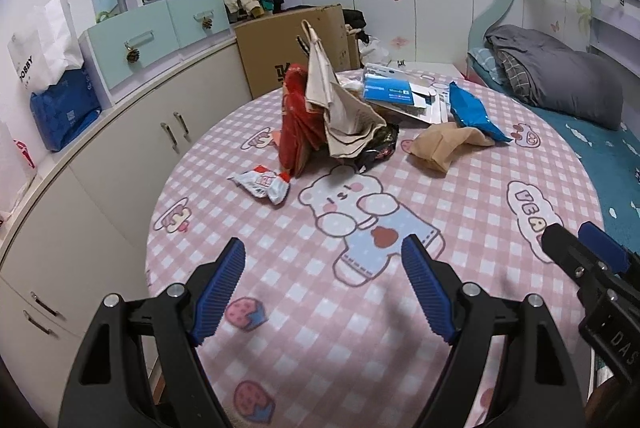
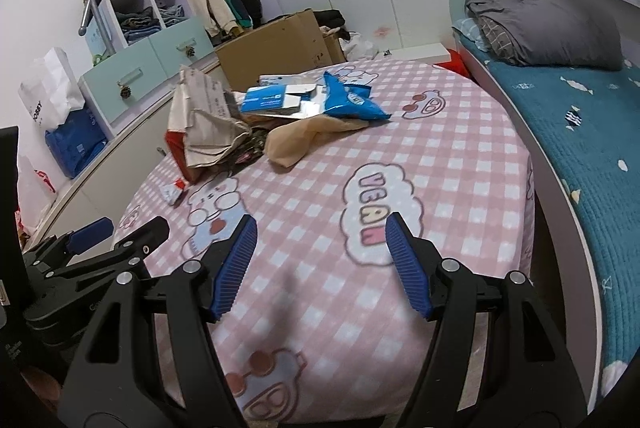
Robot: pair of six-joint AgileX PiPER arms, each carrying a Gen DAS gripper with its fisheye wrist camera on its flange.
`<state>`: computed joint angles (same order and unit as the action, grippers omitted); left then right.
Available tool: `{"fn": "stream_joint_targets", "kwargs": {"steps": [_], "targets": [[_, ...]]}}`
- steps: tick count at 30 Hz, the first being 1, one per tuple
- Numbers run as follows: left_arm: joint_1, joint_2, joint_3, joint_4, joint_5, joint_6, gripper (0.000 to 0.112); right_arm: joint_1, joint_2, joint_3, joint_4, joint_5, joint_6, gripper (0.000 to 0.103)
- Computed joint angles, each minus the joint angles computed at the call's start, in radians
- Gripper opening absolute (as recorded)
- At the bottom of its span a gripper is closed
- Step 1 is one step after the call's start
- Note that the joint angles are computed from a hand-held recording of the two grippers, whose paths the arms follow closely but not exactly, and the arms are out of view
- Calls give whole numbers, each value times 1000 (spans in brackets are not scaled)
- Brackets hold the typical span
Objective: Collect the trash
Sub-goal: 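Move both open tools back over the cluttered table, then grasp the tan cloth scrap with the left tool while the right tool grasps the blue snack packet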
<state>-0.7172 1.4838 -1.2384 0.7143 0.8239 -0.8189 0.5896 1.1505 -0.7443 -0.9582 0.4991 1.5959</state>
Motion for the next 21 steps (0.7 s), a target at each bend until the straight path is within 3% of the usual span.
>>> {"fn": "stream_joint_targets", "kwargs": {"steps": [13, 21], "targets": [[86, 107, -95, -155, -65, 143, 79, -204, 75, -61, 244, -134, -325, 67], [127, 206, -244, -427, -120, 412, 79, -278, 127, -115, 350, -155, -455, 68]]}}
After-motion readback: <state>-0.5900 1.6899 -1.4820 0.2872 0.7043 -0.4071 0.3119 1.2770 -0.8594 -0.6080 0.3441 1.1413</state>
